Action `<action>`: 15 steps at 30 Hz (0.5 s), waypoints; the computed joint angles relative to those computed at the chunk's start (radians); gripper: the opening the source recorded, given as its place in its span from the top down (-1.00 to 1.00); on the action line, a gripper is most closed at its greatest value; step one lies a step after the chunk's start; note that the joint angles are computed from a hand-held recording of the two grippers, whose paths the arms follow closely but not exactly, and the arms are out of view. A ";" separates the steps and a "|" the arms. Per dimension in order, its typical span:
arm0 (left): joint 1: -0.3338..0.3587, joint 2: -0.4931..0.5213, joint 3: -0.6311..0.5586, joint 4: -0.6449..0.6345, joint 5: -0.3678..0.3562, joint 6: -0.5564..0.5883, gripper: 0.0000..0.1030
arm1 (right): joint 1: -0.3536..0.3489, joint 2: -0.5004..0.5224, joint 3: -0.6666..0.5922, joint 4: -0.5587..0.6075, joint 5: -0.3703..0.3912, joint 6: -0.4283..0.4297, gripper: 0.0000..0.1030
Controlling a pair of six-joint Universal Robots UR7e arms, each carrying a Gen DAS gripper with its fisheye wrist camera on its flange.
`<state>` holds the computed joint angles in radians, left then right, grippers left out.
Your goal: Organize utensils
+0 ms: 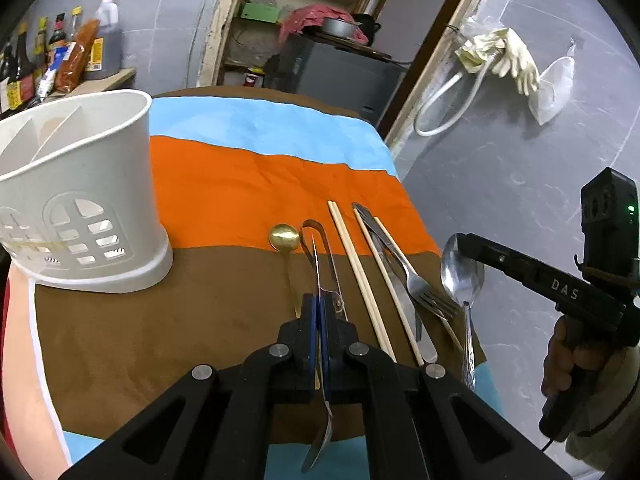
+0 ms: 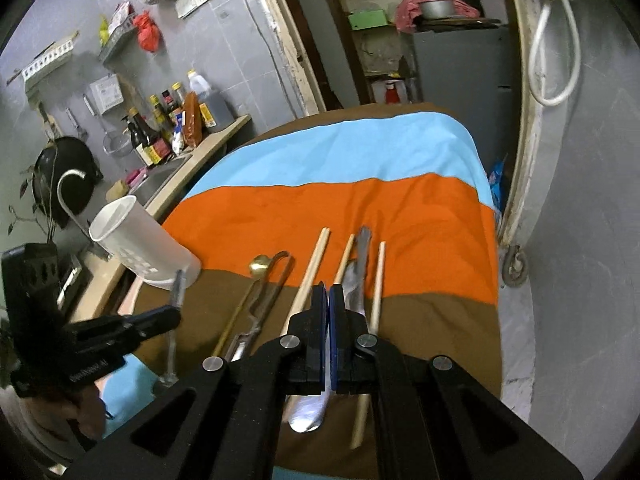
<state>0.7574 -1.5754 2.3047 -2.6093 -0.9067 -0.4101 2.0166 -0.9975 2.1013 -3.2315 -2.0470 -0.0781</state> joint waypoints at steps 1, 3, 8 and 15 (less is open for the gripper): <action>-0.005 -0.009 0.002 -0.004 -0.002 0.003 0.96 | 0.013 0.005 0.000 -0.012 -0.010 0.006 0.97; -0.014 -0.036 0.008 -0.010 0.000 0.014 0.96 | 0.038 0.021 -0.005 -0.045 -0.035 0.000 0.97; -0.078 -0.115 0.020 -0.016 0.071 0.057 0.96 | 0.111 0.063 -0.023 -0.147 -0.099 -0.009 0.97; -0.112 -0.182 -0.028 -0.083 0.139 0.183 0.96 | 0.230 0.178 -0.163 -0.277 -0.170 -0.111 0.97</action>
